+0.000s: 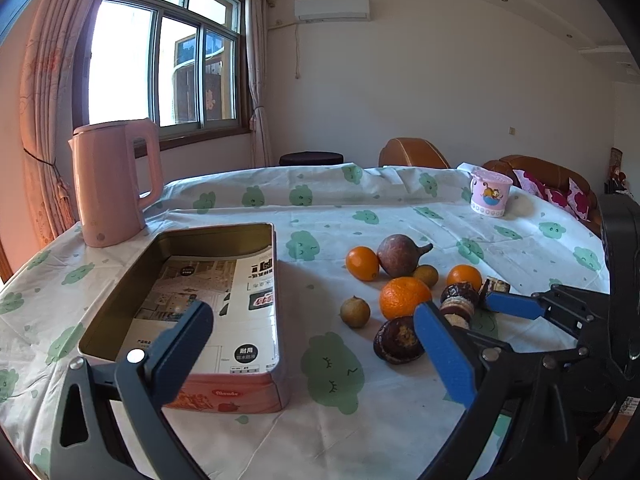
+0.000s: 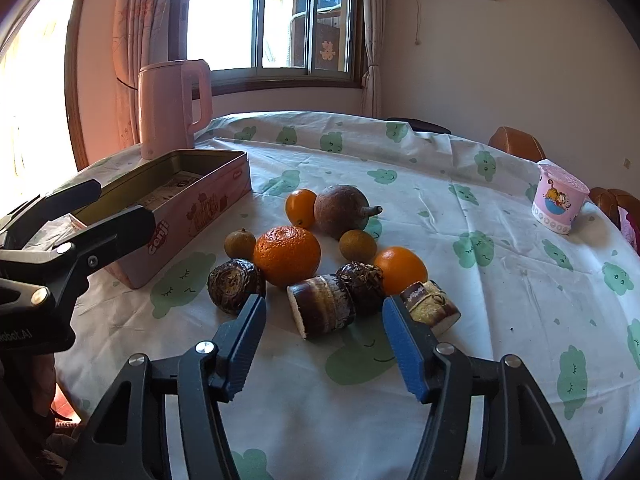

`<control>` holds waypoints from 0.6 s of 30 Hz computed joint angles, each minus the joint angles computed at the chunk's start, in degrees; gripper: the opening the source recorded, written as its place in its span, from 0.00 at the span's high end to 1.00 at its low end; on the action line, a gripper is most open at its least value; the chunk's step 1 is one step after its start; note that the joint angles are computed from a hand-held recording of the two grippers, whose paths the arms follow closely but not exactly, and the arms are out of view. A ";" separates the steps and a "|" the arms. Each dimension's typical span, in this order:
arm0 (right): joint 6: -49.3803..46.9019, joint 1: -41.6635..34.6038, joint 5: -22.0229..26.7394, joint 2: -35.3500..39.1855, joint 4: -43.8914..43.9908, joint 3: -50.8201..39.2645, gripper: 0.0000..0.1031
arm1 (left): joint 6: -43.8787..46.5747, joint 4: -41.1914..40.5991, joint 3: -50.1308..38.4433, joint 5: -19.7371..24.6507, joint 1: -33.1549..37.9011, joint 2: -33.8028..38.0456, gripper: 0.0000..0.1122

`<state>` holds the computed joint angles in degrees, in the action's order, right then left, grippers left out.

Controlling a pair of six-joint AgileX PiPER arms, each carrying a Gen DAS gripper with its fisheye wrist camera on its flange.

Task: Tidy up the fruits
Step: 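Grasp the brown striped cylinder with the right tool while the left tool approaches a dark mangosteen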

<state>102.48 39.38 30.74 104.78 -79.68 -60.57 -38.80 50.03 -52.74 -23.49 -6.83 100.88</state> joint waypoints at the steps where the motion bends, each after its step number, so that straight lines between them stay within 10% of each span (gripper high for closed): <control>1: -0.55 -0.22 -0.18 0.25 0.57 -0.26 0.42 | 0.14 0.01 -0.04 0.09 -0.17 0.09 0.09; 9: -20.01 -3.70 -5.40 2.49 18.14 -5.09 0.47 | -0.35 1.74 -0.61 0.91 -1.64 0.97 0.15; 18: -21.44 -3.91 -4.82 1.65 18.49 -4.93 0.61 | -4.09 5.52 -1.22 0.87 -1.61 1.27 0.15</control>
